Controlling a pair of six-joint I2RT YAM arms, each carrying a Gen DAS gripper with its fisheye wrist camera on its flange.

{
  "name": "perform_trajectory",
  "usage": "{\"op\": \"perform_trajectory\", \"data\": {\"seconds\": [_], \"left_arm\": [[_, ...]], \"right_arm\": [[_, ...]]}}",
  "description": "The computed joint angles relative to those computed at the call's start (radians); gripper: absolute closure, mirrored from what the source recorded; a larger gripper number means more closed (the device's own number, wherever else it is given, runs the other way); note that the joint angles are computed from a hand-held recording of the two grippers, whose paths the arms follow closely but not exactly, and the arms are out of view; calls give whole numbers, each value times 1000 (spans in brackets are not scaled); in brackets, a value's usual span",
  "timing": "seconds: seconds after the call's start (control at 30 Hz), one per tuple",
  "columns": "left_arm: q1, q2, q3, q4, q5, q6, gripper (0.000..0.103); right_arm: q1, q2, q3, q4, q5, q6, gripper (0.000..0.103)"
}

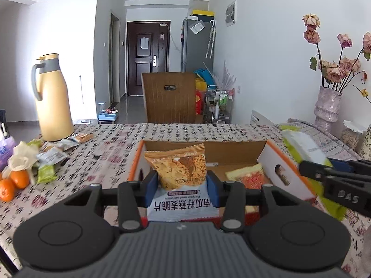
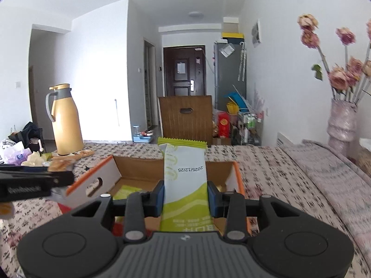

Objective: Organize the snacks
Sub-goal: 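Carry both packets into the box and open both tools, then move both tools back toward the snack pile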

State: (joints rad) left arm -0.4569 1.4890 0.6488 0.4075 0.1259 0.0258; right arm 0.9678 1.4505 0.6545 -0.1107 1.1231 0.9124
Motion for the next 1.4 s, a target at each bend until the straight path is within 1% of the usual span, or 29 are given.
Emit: {"op": "perform_trajectory", "data": {"seconds": [0.1, 0.23, 0.37, 0.5, 0.57, 0.63, 0.73, 0.8, 0.83, 0.9, 0.93, 0.97, 1.03, 1.2, 1.4], "left_arm": [[-27, 56, 58, 7, -21, -12, 57], [-52, 142, 147, 9, -50, -28, 57], [-63, 234, 233, 11, -79, -50, 57], [-58, 313, 271, 37, -92, -60, 57], [-52, 352, 291, 40, -89, -62, 57], [-45, 384, 317, 20, -80, -59, 57], [-33, 401, 325, 15, -58, -60, 57], [-24, 397, 314, 27, -39, -66, 56], [-22, 388, 302, 36, -34, -70, 52], [-17, 377, 285, 55, -27, -76, 31], [-19, 370, 273, 73, -42, -82, 10], [-23, 360, 257, 96, -63, -91, 0], [-20, 343, 234, 130, -73, -106, 0], [-16, 330, 240, 103, -70, -123, 0], [-18, 314, 238, 94, -77, -127, 0]], "right_arm": [[-74, 20, 1, 146, -62, -145, 67], [-168, 68, 19, 264, -152, -251, 67], [-258, 136, 45, 330, -241, -282, 67], [-316, 200, 19, 430, -298, -278, 67], [-334, 227, 17, 447, -316, -277, 67], [-345, 240, 18, 449, -337, -278, 67], [-349, 253, 26, 433, -351, -273, 66], [-350, 261, 36, 417, -353, -266, 63], [-349, 263, 38, 410, -350, -258, 64], [-350, 252, 30, 409, -351, -248, 53], [-350, 245, 19, 416, -351, -239, 34], [-350, 239, 11, 423, -345, -234, 13], [-350, 230, 2, 433, -328, -233, 0], [-357, 219, -14, 449, -334, -229, 0], [-358, 202, -8, 422, -329, -221, 0]]}}
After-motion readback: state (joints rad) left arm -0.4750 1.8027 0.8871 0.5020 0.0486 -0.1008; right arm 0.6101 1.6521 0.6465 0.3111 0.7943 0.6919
